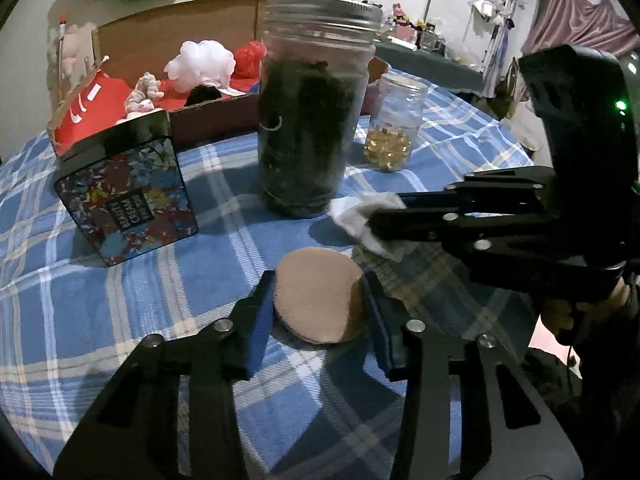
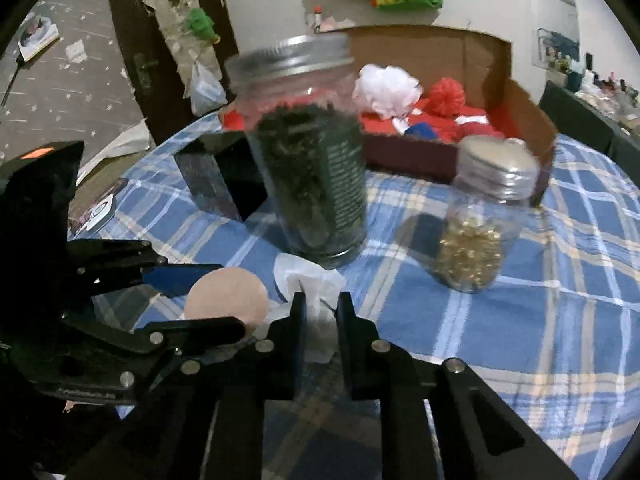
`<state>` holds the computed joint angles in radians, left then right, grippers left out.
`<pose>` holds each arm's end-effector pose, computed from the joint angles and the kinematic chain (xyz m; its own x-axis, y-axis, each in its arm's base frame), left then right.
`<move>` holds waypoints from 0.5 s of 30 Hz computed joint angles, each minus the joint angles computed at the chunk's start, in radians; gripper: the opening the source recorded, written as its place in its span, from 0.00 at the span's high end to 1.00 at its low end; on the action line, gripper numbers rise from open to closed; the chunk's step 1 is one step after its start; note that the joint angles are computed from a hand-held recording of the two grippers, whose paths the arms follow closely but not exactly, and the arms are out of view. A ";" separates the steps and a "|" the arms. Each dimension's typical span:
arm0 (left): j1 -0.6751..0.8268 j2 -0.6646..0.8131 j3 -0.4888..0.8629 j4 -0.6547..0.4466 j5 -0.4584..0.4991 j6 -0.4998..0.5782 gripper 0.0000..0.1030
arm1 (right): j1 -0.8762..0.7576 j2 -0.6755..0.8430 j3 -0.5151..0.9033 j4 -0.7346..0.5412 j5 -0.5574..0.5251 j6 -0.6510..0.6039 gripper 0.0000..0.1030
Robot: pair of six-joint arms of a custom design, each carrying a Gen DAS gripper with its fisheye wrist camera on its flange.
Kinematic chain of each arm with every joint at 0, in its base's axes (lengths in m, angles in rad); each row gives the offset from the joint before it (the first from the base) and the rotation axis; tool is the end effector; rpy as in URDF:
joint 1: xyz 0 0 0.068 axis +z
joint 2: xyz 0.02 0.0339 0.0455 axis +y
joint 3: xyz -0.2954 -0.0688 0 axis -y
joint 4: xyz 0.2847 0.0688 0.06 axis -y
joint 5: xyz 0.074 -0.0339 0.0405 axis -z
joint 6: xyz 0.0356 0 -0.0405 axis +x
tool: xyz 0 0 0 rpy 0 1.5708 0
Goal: Organize soft objects
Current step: 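Grasp the beige felt pad with the left tool while the right tool grasps the white cloth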
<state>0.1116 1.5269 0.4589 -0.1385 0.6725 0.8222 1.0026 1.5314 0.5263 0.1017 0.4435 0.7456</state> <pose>0.2341 0.0039 0.0929 -0.5342 0.5168 -0.6689 0.7711 0.6222 -0.1351 0.1621 0.2255 0.1171 -0.7301 -0.0048 -0.6834 -0.1676 0.9707 0.1723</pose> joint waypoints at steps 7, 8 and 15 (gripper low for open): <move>0.042 -0.007 0.034 -0.063 0.034 0.013 0.77 | 0.076 -0.098 -0.024 -0.086 0.114 0.098 0.86; 0.048 -0.002 0.044 -0.080 0.042 0.017 0.77 | 0.080 -0.108 -0.031 -0.084 0.118 0.109 0.86; 0.064 -0.017 0.013 -0.056 0.055 0.049 0.52 | 0.101 -0.102 -0.030 -0.141 0.149 0.169 0.85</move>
<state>0.1753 1.5103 0.4718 -0.1950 0.7272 0.8712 1.1038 1.4291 0.4968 -0.0397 0.5929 0.9148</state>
